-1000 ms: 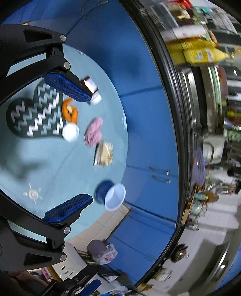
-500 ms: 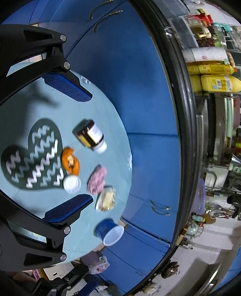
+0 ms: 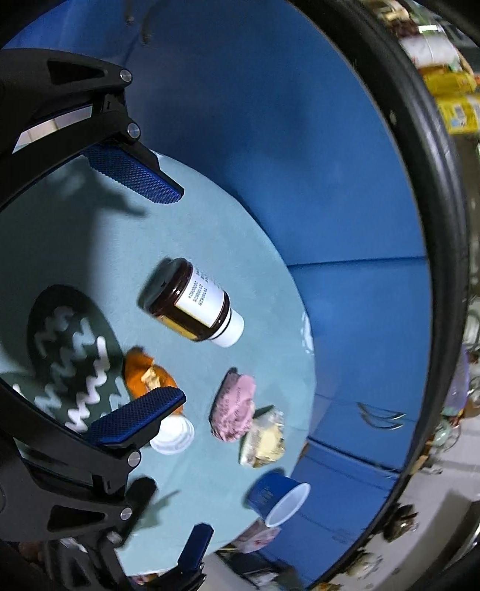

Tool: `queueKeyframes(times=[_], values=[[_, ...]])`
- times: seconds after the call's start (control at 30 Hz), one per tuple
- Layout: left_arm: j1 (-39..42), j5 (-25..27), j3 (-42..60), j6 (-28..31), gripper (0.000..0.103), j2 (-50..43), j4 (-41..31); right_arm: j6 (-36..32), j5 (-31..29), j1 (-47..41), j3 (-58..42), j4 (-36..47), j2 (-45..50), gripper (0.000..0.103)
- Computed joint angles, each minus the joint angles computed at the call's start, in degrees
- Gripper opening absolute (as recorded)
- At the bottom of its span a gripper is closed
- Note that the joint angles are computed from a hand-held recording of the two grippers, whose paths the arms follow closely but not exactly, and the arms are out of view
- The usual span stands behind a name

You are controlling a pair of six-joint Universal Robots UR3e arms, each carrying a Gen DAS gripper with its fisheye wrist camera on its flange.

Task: Collect trash
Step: 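Grasp the brown medicine bottle with the left tool while the right tool grasps the white lid, then carry both items to the black bin while the right tool drops the white lid in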

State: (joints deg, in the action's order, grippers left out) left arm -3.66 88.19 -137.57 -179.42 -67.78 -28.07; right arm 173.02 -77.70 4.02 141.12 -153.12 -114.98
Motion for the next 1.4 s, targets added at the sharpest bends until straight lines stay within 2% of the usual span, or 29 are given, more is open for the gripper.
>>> queueKeyframes(times=[0.13, 0.2, 0.4, 0.43, 0.47, 0.5, 0.53, 0.57, 0.63, 0.7, 0.93, 1.13, 1.27, 1.4], values=[[1.46, -1.44, 0.76, 3.99, 0.089, -5.39, 2.40, 2.43, -3.76, 5.56, -1.35, -6.92, 9.17, 0.097], [2.22, -1.72, 1.18, 5.44, 0.082, -8.03, 3.60, 2.91, -4.58, 6.74, -2.25, -8.37, 11.86, 0.096], [3.73, -3.92, 1.18, 7.44, 0.074, -11.04, 5.30, 3.89, -6.17, 8.94, -4.14, -12.38, 17.62, 0.093], [3.69, -4.06, 1.17, 7.53, 0.072, -11.24, 5.42, 3.53, -6.01, 9.01, -4.33, -12.34, 17.84, 0.082], [3.77, -4.30, 1.08, 7.70, 0.066, -11.23, 5.34, 3.11, -6.14, 9.26, -4.87, -11.76, 18.13, 0.074], [3.76, -4.49, 1.12, 7.80, 0.058, -11.35, 5.14, 2.73, -6.43, 9.72, -5.51, -11.19, 18.84, 0.061], [3.58, -4.40, 1.31, 7.81, 0.054, -11.58, 4.81, 2.22, -5.49, 9.45, -5.43, -10.88, 18.76, 0.054], [3.48, -4.39, 1.38, 7.82, 0.050, -11.72, 4.53, 1.97, -4.88, 9.32, -5.04, -11.01, 18.31, 0.050], [3.44, -4.32, 0.99, 7.75, 0.048, -11.42, 4.61, 1.93, -6.00, 10.31, -5.21, -11.46, 18.47, 0.039], [3.76, -4.61, 0.37, 7.50, 0.048, -10.48, 4.36, 1.45, -6.17, 10.54, -5.06, -11.13, 17.92, 0.039], [2.24, -3.51, 0.99, 5.04, 0.046, -5.90, 1.07, -0.13, -5.84, 9.09, -2.35, -9.02, 10.01, 0.039], [-2.76, -0.34, 4.48, 1.68, 0.046, -2.65, -2.25, -2.33, -2.26, 3.01, -0.58, -1.34, -1.92, 0.039], [-8.27, 3.03, 8.07, -1.27, 0.046, -2.48, -4.05, -6.22, 2.53, -4.92, 0.55, 7.93, -13.05, 0.039], [-15.36, 7.21, 13.21, -5.27, 0.046, -5.55, -5.19, -15.05, 11.38, -18.77, 0.26, 27.24, -30.57, 0.039]])
